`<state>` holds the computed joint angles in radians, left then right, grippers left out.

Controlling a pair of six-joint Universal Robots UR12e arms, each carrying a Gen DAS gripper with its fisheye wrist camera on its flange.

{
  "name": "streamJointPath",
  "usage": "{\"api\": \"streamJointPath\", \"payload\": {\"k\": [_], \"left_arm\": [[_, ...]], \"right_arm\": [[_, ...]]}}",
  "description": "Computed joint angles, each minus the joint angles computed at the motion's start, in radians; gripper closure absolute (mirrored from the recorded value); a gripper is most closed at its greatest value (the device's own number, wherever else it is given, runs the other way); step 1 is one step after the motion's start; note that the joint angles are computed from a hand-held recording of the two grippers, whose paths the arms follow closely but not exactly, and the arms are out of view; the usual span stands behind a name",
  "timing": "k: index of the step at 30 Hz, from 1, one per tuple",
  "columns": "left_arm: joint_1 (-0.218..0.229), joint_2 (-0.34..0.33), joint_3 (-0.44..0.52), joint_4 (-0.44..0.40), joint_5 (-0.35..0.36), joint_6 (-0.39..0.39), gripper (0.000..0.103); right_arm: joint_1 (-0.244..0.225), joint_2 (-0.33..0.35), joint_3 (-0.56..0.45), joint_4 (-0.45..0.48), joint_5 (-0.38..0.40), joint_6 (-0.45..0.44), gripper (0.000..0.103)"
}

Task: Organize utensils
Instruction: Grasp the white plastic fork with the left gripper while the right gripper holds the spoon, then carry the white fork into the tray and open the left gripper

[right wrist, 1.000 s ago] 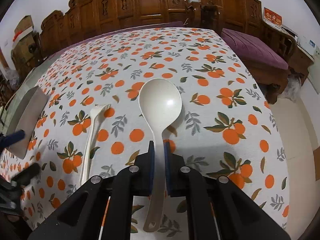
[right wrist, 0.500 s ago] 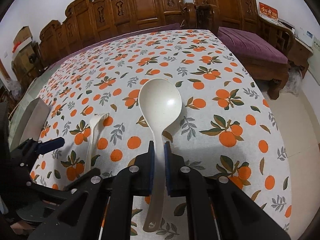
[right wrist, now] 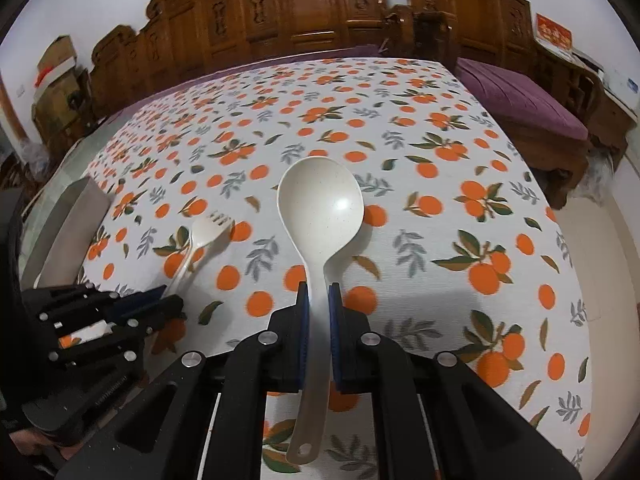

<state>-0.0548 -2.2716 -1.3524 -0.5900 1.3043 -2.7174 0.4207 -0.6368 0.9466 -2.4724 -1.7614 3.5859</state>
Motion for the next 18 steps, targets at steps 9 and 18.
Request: {"api": "streamJointPath", "payload": {"k": [9, 18], "left_arm": [[0.032, 0.038, -0.04, 0.034, 0.01, 0.007, 0.095], [0.073, 0.074, -0.065, 0.061, 0.015, -0.005, 0.095]], "right_arm": [[0.028, 0.037, -0.074, 0.047, 0.009, -0.073, 0.092], [0.061, 0.062, -0.136, 0.053, 0.031, -0.141, 0.092]]}}
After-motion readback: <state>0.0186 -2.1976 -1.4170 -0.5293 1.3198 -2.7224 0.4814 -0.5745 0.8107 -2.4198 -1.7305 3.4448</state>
